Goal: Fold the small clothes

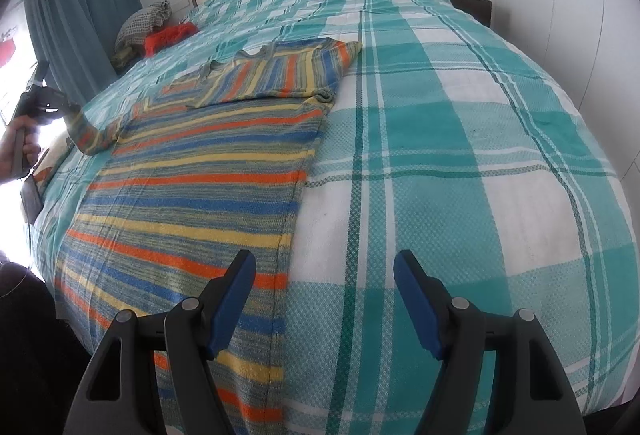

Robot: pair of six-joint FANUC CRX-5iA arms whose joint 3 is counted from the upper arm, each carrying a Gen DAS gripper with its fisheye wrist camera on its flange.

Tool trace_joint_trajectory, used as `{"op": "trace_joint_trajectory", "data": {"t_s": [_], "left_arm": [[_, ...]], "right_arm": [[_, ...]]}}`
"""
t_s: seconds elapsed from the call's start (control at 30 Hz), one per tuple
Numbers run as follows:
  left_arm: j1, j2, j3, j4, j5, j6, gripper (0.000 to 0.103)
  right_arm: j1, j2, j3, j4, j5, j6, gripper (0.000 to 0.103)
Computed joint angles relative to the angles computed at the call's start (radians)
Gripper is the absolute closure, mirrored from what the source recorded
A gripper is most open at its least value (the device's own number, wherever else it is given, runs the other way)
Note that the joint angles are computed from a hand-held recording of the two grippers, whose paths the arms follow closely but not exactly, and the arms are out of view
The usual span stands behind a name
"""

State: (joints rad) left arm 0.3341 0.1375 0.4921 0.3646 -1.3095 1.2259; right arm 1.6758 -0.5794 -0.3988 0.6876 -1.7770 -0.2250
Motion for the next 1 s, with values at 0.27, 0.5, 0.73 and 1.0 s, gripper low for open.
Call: {"op": "trace_joint_trajectory", "data": {"t_s": [0.27,0.5,0.73,1.0], "left_arm": [[-0.301,0.042,0.064,0.037,0.011,-0.050,0.101],[-0.430,0.022,-0.003,-0.124,0.023,-0.041,0.021],[-0.254,0.033,-0.032,-0.068,0.012,0.030,0.016],[-0.107,0.112,-0.074,0.070,-0.178,0.020,0.022]], "right_arm": [[0.017,-0.032,-0.018,0.032,-0.013,-0.066,0.032],[0.042,-0.069,-0.035,0.034,-0.041,-0.135,0.032],[0.066,-0.112,-0.059,0.042,-0.033,-0.207,0.032],[0.020,-0.087,-0.047,0.010,0.002,-0.155,0.032]]}}
